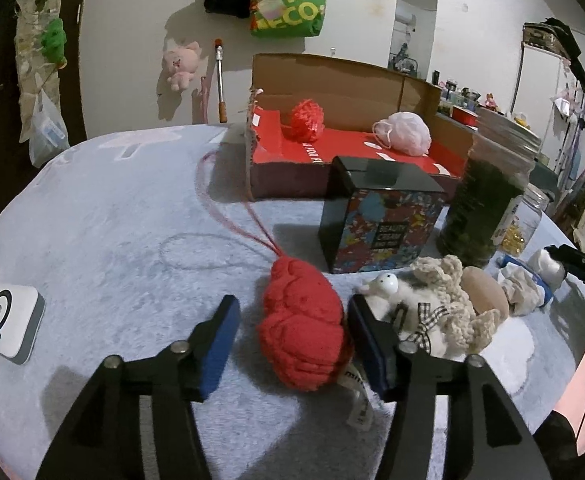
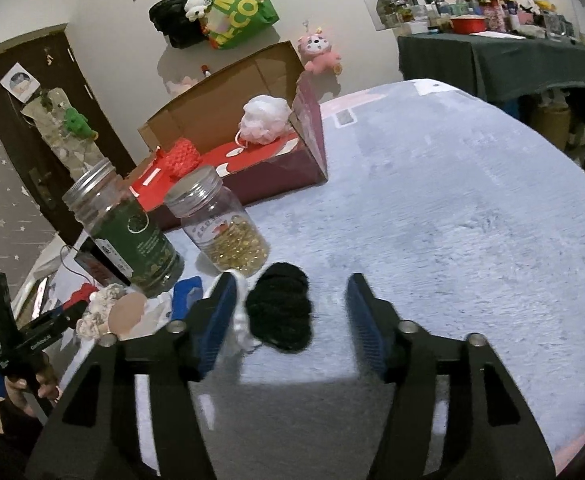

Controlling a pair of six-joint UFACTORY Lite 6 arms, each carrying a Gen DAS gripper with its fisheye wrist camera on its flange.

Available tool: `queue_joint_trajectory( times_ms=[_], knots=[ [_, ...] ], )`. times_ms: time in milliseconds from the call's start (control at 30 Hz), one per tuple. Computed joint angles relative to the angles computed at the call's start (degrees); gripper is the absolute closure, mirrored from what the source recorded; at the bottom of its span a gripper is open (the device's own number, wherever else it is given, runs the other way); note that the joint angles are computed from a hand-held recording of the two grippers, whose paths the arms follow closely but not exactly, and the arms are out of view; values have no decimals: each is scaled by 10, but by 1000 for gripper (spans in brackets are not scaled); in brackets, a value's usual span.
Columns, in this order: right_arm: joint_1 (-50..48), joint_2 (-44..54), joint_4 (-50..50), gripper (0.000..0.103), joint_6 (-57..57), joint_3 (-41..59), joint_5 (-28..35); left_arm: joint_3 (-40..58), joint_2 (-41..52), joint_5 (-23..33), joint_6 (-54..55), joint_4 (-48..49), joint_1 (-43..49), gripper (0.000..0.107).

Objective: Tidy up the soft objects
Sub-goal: 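Grasp the red knitted pouch with the left tool while the right tool grasps the black fluffy ball, then carry the red pouch and black ball over the cardboard box with both tools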

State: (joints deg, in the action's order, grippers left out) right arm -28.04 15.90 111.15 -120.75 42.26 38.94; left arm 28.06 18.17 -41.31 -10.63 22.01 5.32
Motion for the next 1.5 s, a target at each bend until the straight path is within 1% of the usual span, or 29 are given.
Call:
queue_joint_trajectory(
  times_ms=[33,100,367,400,433,467,500,533,567,600,667,733,833,933,1000,1100,1233,1333,1500],
  knots=[
    [2,-2,0,43,-2,0,-3,-1,-1,-1,-1,1,2,41],
    [8,-8,13,43,-13,-4,-14,-1,-3,-1,-6,8,6,40],
    [7,-19,55,43,-61,-11,-43,4,-1,4,-2,10,5,41],
    [7,-16,57,43,-66,-9,-46,5,0,4,2,4,3,49],
    [9,-10,51,43,-63,-4,-49,9,1,9,-8,14,6,65],
    [11,-3,35,43,-54,3,-49,18,4,19,-40,49,14,65],
    [10,7,7,46,-37,11,-39,23,7,21,-57,62,17,65],
    [10,11,-8,54,-29,13,-29,22,0,20,-84,89,28,65],
    [10,15,-33,72,-15,17,-20,19,-5,17,-96,102,33,65],
    [10,15,-48,78,-6,17,-11,13,-15,15,-110,118,38,65],
    [20,-6,-19,81,-35,0,-17,-8,-51,12,-126,136,42,65],
    [24,-39,25,82,-78,-26,-18,-37,-98,8,-130,141,37,65],
    [23,-90,32,82,-88,-53,-2,-70,-161,6,-145,153,17,65],
    [32,-126,3,82,-63,-65,19,-91,-202,3,-161,163,-21,65],
    [48,-138,-11,82,-49,-71,33,-96,-207,1,-160,153,-56,65],
    [85,-138,-6,82,-48,-77,42,-86,-181,-11,-149,131,-112,65],
    [126,-98,9,82,-54,-61,48,-46,-110,-13,-124,80,-184,65],
    [149,-64,25,82,-62,-44,44,-16,-64,-9,-133,73,-201,65],
    [157,-25,19,82,-49,-17,47,1,-35,-8,-140,71,-210,65]
  ],
)
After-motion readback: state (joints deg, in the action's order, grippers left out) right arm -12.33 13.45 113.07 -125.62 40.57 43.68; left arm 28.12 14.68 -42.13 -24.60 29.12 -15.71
